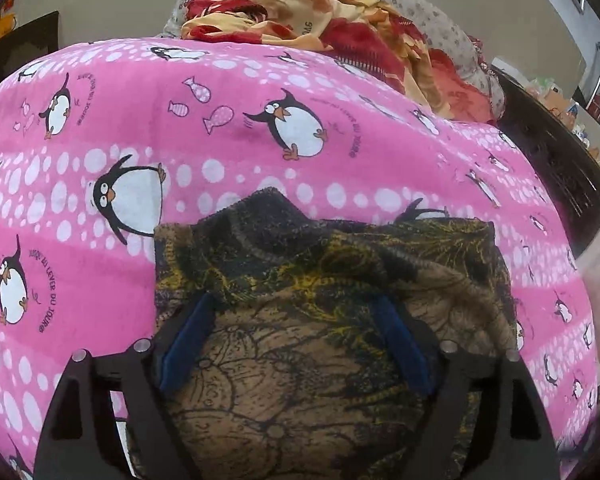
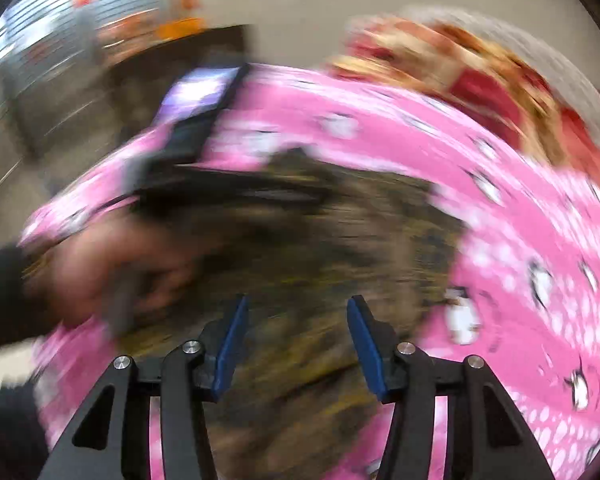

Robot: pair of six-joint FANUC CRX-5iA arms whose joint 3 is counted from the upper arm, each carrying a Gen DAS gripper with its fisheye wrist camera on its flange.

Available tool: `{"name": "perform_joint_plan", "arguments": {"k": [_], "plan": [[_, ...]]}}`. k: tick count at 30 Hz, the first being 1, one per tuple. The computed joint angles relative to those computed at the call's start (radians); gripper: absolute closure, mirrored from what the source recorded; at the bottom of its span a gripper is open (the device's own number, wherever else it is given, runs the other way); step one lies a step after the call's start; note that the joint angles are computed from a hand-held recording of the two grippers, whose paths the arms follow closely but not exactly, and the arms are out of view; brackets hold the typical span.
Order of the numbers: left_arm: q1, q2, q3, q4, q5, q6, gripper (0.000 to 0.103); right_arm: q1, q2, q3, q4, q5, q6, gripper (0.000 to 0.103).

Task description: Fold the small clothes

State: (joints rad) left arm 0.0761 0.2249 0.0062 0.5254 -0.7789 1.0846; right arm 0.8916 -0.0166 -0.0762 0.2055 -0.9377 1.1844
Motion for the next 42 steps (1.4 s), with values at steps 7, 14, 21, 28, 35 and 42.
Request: {"name": "perform_joint_plan", "arguments": {"k": [7, 14, 21, 28, 35, 42], "plan": [[-0.026, 0.005, 0.041, -0.117, 0.000, 0.064, 0.017, -0.018, -0.084, -0.192, -0.022, 0.156, -0.173, 0.015], [-0.032, 0.002, 0.041, -0.149, 0.015, 0.083, 0.015, -0.014, -0.081, -0.198, -0.023, 0.169, -0.177, 0.012], [-0.031, 0.004, 0.041, -0.142, 0.016, 0.076, 0.015, -0.014, -0.085, -0.203, -0.012, 0.164, -0.180, 0.010], [-0.031, 0.005, 0.042, -0.143, 0.016, 0.076, 0.015, -0.012, -0.084, -0.202, -0.010, 0.163, -0.183, 0.010], [-0.031, 0.004, 0.043, -0.146, 0.015, 0.077, 0.015, -0.009, -0.085, -0.205, -0.005, 0.164, -0.189, 0.010], [-0.031, 0.008, 0.048, -0.148, 0.013, 0.078, 0.015, -0.006, -0.086, -0.207, 0.003, 0.164, -0.196, 0.010]]}}
